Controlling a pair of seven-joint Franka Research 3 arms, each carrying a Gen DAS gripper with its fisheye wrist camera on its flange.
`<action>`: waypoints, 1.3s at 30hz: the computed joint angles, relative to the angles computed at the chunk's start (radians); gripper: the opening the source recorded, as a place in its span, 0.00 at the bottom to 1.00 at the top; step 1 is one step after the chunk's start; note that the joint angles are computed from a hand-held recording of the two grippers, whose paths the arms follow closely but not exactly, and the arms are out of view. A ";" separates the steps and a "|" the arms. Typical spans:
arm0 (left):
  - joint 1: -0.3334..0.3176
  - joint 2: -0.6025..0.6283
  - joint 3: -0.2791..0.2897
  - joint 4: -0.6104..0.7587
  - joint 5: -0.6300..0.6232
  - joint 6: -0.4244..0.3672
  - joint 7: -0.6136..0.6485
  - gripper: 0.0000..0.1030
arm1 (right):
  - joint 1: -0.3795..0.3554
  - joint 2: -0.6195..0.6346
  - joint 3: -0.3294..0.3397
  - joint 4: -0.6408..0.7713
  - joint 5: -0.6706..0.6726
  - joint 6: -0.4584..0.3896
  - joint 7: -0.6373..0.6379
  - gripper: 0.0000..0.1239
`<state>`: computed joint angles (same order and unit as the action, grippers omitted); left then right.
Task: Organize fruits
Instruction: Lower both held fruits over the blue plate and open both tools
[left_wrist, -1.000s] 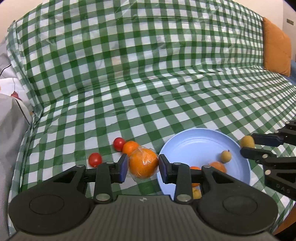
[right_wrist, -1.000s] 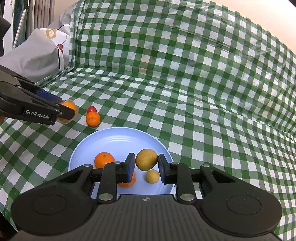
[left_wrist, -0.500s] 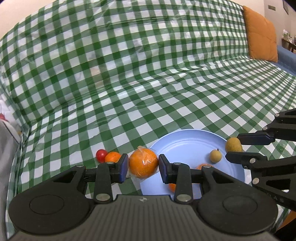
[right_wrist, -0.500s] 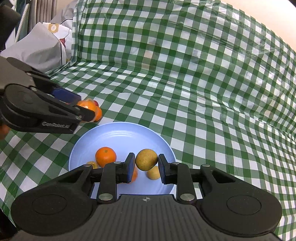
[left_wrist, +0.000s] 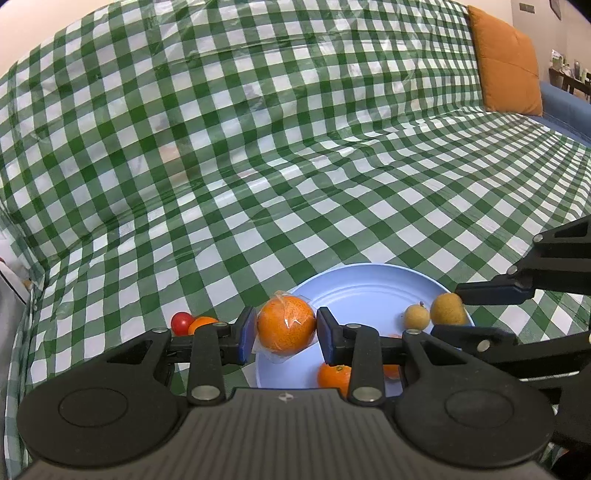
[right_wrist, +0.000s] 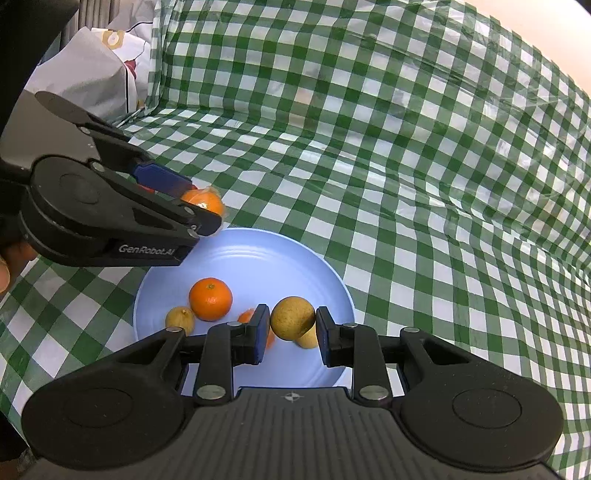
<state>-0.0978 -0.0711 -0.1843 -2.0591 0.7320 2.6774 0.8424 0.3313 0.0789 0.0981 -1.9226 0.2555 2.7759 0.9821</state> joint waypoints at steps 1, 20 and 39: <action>0.000 0.002 0.000 0.001 0.001 0.002 0.000 0.38 | 0.000 0.000 0.000 0.000 -0.001 -0.002 -0.002 0.23; -0.007 0.021 0.004 0.015 -0.001 0.037 0.003 0.38 | -0.001 0.002 0.000 0.012 -0.009 -0.048 -0.030 0.23; -0.010 0.024 0.005 0.013 -0.006 0.057 0.000 0.38 | -0.003 0.004 -0.001 0.022 0.002 -0.065 -0.053 0.23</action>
<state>-0.1080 -0.0469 -0.1797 -2.0457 0.7260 2.7347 0.8427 0.3287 0.0833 0.0975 -1.9007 0.2571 2.7105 0.9292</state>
